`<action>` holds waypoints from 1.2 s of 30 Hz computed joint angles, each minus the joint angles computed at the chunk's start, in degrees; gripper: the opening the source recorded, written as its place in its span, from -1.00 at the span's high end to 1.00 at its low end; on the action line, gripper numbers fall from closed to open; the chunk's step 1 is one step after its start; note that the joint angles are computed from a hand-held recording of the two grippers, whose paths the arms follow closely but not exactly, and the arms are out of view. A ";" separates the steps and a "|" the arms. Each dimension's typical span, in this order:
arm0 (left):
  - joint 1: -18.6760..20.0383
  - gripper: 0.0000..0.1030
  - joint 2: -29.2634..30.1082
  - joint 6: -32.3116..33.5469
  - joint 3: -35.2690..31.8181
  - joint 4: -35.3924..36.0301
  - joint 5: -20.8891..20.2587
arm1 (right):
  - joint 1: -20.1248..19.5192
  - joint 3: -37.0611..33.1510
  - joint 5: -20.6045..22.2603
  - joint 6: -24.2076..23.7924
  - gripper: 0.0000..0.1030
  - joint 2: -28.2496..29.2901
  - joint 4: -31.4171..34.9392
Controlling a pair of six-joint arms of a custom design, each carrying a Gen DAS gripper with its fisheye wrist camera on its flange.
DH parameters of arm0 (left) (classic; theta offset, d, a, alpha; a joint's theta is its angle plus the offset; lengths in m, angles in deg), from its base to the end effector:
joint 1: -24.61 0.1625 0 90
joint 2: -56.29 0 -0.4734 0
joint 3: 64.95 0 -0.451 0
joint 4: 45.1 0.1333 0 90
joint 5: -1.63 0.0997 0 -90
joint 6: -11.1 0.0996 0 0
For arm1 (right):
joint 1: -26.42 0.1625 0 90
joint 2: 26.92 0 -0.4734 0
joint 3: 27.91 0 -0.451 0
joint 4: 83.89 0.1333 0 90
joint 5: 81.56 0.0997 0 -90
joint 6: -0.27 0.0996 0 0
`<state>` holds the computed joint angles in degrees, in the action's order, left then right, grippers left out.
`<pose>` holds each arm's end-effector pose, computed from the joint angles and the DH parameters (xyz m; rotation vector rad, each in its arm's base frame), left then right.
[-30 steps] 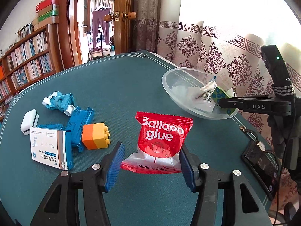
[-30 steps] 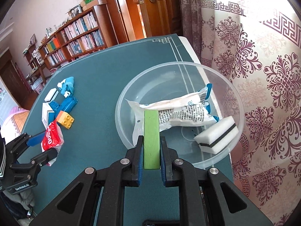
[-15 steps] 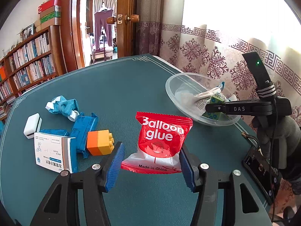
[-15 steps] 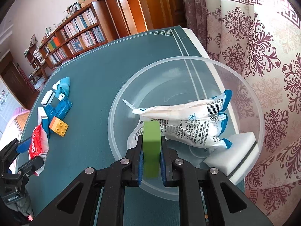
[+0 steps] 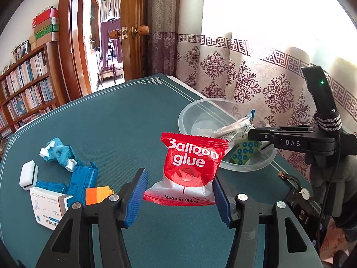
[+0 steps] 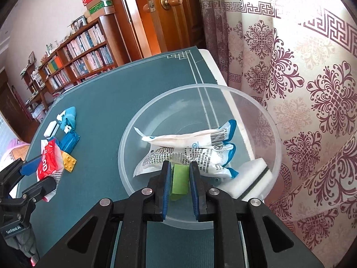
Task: Organize objects
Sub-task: 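Carry the green brick into the bowl and open the right gripper, then lower the red packet into the bowl and open the left gripper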
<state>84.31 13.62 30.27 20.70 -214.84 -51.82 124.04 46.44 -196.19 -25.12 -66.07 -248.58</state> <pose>-0.2402 -0.7929 0.1715 0.7752 2.3205 -0.8821 0.2064 -0.8503 0.1949 0.5234 -2.4571 0.8037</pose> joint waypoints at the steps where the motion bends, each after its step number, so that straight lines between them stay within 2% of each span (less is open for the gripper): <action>1: -0.01 -0.16 0.40 0.14 -0.72 0.40 -0.28 | -0.03 0.24 0.25 0.02 0.65 -0.23 -0.13; 7: -0.21 -0.16 2.89 1.43 -5.12 2.11 -1.78 | 0.23 1.07 -2.79 0.07 0.65 -0.47 -3.01; 14: -0.02 -0.16 6.50 1.78 -11.01 5.13 -3.01 | -0.03 2.77 -0.44 0.38 0.65 -1.75 -3.56; 27: 0.90 -0.18 12.86 1.66 -21.26 10.16 -4.41 | -0.28 4.59 0.95 1.05 0.65 -3.08 -4.65; 29: 1.06 -0.26 13.72 1.23 -22.44 9.94 -4.60 | -0.35 4.56 1.07 1.06 0.65 -3.11 -4.62; 30: 1.12 -0.42 14.06 0.69 -22.99 10.16 -4.36 | -0.37 4.63 1.16 1.13 0.65 -3.17 -4.65; 31: 1.19 -0.47 14.28 0.14 -23.26 9.89 -4.15 | -0.38 4.66 1.22 1.18 0.65 -3.20 -4.63; 36: 1.56 -0.48 13.73 -1.48 -22.79 10.33 -3.44 | -0.42 5.34 1.49 1.52 0.64 -3.60 -5.15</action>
